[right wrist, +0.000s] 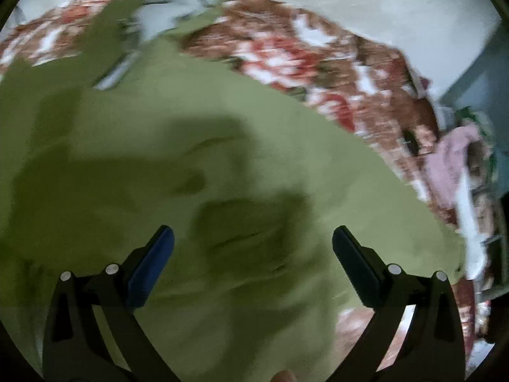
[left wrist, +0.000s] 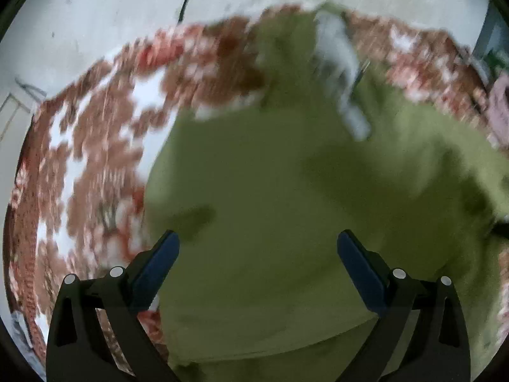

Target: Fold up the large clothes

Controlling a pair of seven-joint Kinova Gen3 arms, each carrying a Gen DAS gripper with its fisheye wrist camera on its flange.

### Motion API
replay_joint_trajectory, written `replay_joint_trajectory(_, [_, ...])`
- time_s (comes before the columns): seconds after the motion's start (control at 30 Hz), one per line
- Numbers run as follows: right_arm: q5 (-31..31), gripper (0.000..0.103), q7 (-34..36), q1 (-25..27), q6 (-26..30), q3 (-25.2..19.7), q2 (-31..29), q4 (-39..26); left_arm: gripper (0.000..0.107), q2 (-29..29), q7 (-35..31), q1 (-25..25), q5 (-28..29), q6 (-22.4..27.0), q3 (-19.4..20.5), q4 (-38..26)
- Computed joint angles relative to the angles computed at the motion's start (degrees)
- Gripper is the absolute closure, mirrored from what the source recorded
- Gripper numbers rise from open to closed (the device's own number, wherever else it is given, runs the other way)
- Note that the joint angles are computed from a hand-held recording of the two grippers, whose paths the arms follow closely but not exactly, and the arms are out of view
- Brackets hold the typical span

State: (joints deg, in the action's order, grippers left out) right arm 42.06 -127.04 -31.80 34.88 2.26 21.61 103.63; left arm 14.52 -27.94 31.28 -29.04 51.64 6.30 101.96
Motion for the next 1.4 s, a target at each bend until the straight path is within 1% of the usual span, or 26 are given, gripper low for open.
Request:
replay_joint_trajectory(0.03, [0.7, 0.005, -0.8, 0.5, 0.0, 0.4, 1.0, -0.4, 0.01, 0.4, 0.8, 0.2, 0.5, -2.1, -0.7, 2.7])
replay_joint_trajectory(0.07, [0.4, 0.005, -0.9, 2.0, 0.9, -0.3, 2.7, -1.6, 0.01, 0.6, 1.5, -0.5, 0.4, -4.4, -0.4, 4.6])
replay_joint_trajectory(0.1, [-0.7, 0.005, -0.1, 4.3, 2.6, -1.8, 4.0, -3.2, 0.01, 1.1, 1.2, -0.6, 0.9, -6.2, -1.0, 5.9])
replay_joint_trajectory(0.13, [-2.5, 0.005, 1.6, 5.4, 3.4, -2.3, 4.4, -3.7, 0.01, 1.7, 1.4, -1.2, 1.0, -8.5, -0.6, 7.5])
replay_joint_trajectory(0.17, [-3.4, 0.005, 2.3, 5.6, 3.3, -1.7, 4.8, -3.7, 0.01, 2.2, 1.2, -1.2, 0.9, -9.8, -0.7, 8.5])
replay_joint_trajectory(0.23, [-5.7, 0.005, 4.2, 4.7, 0.7, 1.4, 5.9, -2.7, 0.01, 4.2, 2.3, 1.2, -1.2, -10.2, -2.3, 9.6])
replay_joint_trajectory(0.27, [-8.0, 0.005, 6.1, 5.0, -1.2, 2.6, 6.1, -2.0, 0.009, 5.3, 3.0, 1.7, -2.8, -10.8, -2.4, 10.3])
replay_joint_trajectory(0.3, [-10.3, 0.005, 8.2, 6.2, -3.0, 2.9, 5.9, -1.2, 0.009, 5.6, 4.6, 2.1, -4.3, -11.6, -2.6, 11.1])
replay_joint_trajectory(0.37, [-13.9, 0.005, 12.3, 8.8, -7.5, 2.7, 5.4, 0.7, 0.009, 6.1, 5.9, 2.1, -4.9, -10.4, -2.0, 10.5])
replay_joint_trajectory(0.4, [-16.0, 0.005, 14.6, 9.0, -8.6, 3.3, 5.2, 1.1, 0.009, 6.6, 5.2, 2.4, -3.9, -8.4, -2.0, 9.1])
replay_joint_trajectory(0.43, [-18.3, 0.005, 16.7, 8.3, -8.9, 4.5, 5.2, 1.0, 0.009, 6.9, 4.1, 3.4, -2.0, -6.1, -3.1, 7.3])
replay_joint_trajectory(0.47, [-20.6, 0.005, 18.9, 7.9, -8.7, 5.4, 4.9, 0.8, 0.01, 7.0, 3.9, 3.8, -1.0, -3.8, -3.1, 5.8])
replay_joint_trajectory(0.5, [-22.7, 0.005, 21.2, 8.4, -8.1, 5.3, 4.5, 0.4, 0.01, 6.7, 4.7, 4.4, -0.6, -1.4, -2.8, 4.4])
replay_joint_trajectory(0.53, [-24.6, 0.005, 23.6, 10.0, -7.9, 4.0, 3.3, 0.5, 0.01, 5.6, 6.4, 6.0, -0.7, 0.1, -3.1, 3.3])
replay_joint_trajectory(0.57, [-26.4, 0.005, 25.9, 11.9, -7.9, 2.5, 1.9, 1.0, 0.01, 5.0, 8.2, 6.9, -1.3, 1.9, -2.4, 2.0])
replay_joint_trajectory(0.63, [-30.1, 0.005, 30.6, 13.6, -7.4, 1.8, -0.4, 1.7, 0.01, 4.5, 10.3, 8.6, -1.8, 4.9, -1.1, -0.9])
replay_joint_trajectory(0.7, [-32.6, 0.005, 35.2, 18.0, -6.6, -1.7, -3.0, 2.7, 0.01, 5.2, 12.8, 11.2, -2.8, 8.5, 0.2, -5.2])
replay_joint_trajectory(0.8, [-36.5, 0.005, 42.2, 25.9, -6.4, -7.2, -6.6, 4.2, 0.01, 7.0, 15.9, 14.7, -4.1, 11.3, 1.3, -11.0])
replay_joint_trajectory(0.87, [-39.6, 0.005, 46.9, 29.1, -5.9, -8.3, -8.4, 4.8, 0.01, 8.6, 16.6, 16.8, -4.2, 11.9, 1.0, -14.5])
replay_joint_trajectory(0.9, [-40.9, 0.005, 49.2, 31.8, -5.4, -9.4, -9.5, 5.2, 0.01, 9.7, 17.4, 17.8, -4.8, 12.4, 1.5, -16.9])
replay_joint_trajectory(0.97, [-45.2, 0.005, 53.9, 37.1, -3.0, -11.3, -10.3, 4.5, 0.01, 10.9, 19.2, 19.9, -5.1, 11.6, 1.0, -20.0])
replay_joint_trajectory(1.03, [-49.8, 0.005, 58.4, 42.4, 1.7, -12.6, -9.4, 2.1, 0.01, 12.9, 20.5, 21.8, -4.9, 12.1, 0.6, -23.9])
replay_joint_trajectory(1.1, [-53.8, 0.005, 63.1, 45.7, 4.6, -11.4, -8.7, 0.7, 0.01, 15.4, 19.5, 22.3, -2.8, 11.5, 0.7, -28.0])
replay_joint_trajectory(1.23, [-59.0, 0.005, 72.0, 46.0, 6.2, -2.6, -7.4, -0.9, 0.01, 20.6, 16.3, 24.4, -0.4, 13.0, -0.5, -36.0])
replay_joint_trajectory(1.3, [-60.3, 0.005, 74.0, 48.1, 7.8, -0.7, -5.7, -3.0, 0.01, 23.8, 14.4, 25.7, 0.3, 14.4, -1.4, -41.3])
replay_joint_trajectory(1.4, [-61.6, 0.005, 76.2, 52.2, 11.4, 0.3, -3.0, -7.0, 0.01, 27.7, 13.2, 27.3, 1.1, 14.3, -3.3, -47.5])
